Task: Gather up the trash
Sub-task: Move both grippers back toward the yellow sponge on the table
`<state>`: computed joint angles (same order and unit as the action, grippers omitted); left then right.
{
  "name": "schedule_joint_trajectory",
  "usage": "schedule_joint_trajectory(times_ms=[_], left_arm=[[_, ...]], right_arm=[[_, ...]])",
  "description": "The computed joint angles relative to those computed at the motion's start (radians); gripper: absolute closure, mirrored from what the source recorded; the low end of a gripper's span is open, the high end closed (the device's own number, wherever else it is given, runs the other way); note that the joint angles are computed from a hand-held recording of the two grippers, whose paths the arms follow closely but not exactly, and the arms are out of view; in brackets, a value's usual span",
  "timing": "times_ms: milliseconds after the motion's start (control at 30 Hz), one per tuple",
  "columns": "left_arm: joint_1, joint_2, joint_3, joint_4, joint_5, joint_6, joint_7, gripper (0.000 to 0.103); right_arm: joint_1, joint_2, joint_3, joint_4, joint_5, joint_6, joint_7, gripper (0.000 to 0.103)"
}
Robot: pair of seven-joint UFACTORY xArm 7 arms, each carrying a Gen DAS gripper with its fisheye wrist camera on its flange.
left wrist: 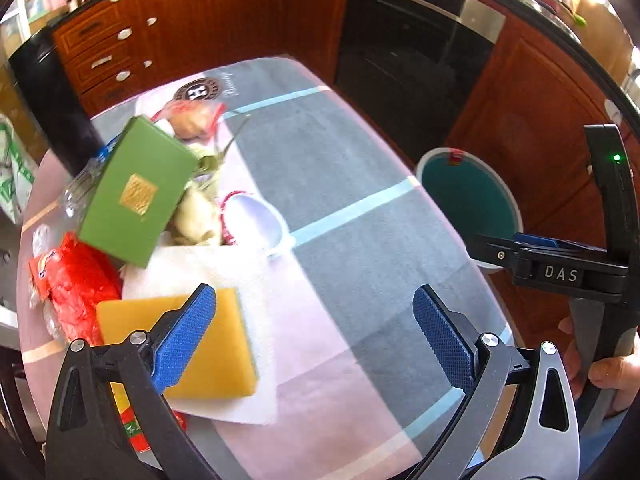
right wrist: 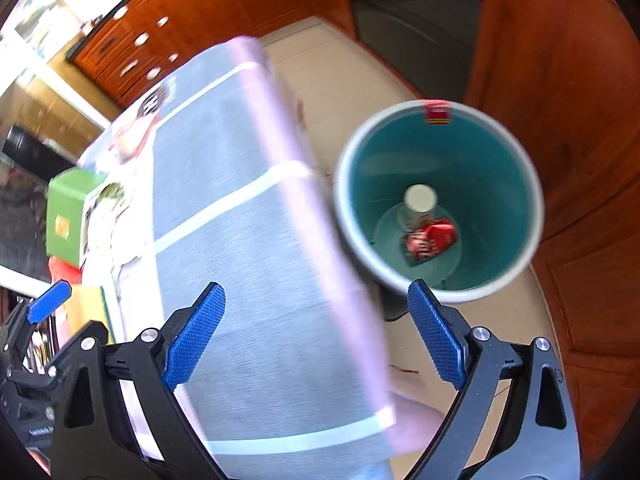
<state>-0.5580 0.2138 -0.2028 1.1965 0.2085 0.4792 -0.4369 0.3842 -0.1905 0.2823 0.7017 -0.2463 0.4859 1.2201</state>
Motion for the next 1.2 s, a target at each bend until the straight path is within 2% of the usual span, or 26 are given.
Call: schedule_joint_trajectory(times_ms=[167,367,433,533,700,933,1100,1133,1167,1200], left_arm=[[0.076,-0.114,0.022,-0.155,-0.049,-0.039,0.01,0.004],[0.154,-0.182,0.034,-0.262,-0.082,-0.064,0.069,0.004],[0.174,-0.186,0.035,-0.281,-0.123,-0.069,0.104,0.004],[0.197,-0.187,0.031,-0.304,-0.248,-0.081,0.223,0.004],[0.205,-0.149,0.017,-0.286,-0.356,-0.073,0.345,0.004],[0.187,-0.091,-0.004,-0.265,-0.378,-0.1,0.4,0.004],[0.182,-0.076,-0.024,-0.251,-0.415,-0.122,0.447,0.004],[0.176,-0.08,-0.028,-0.258,-0.414,-0.138,0.453,0.005],[0.176,-0.088,-0.036,-0.267,-0.391,-0.156,0.442,0.013],[0.138,-0.096,-0.002,-0.276,-0.326,-0.171,0.392,0.019]], right_arm=[[0.045,0.135,0.016,0.152,-0.027,0.043,-0.021,0.015],[0.127,0.268,-0.01,0.329,-0.071,0.118,-0.039,0.015],[0.153,0.306,-0.021,0.383,-0.082,0.144,-0.05,0.015],[0.183,0.361,-0.039,0.456,-0.083,0.167,-0.069,0.015],[0.216,0.438,-0.062,0.552,-0.059,0.196,-0.112,0.015],[0.246,0.532,-0.091,0.663,-0.023,0.212,-0.178,0.014],[0.253,0.546,-0.104,0.659,-0.002,0.184,-0.191,0.015],[0.253,0.541,-0.106,0.645,0.001,0.173,-0.188,0.015],[0.254,0.535,-0.11,0.632,0.0,0.166,-0.181,0.015],[0.259,0.53,-0.119,0.623,-0.011,0.175,-0.167,0.015]])
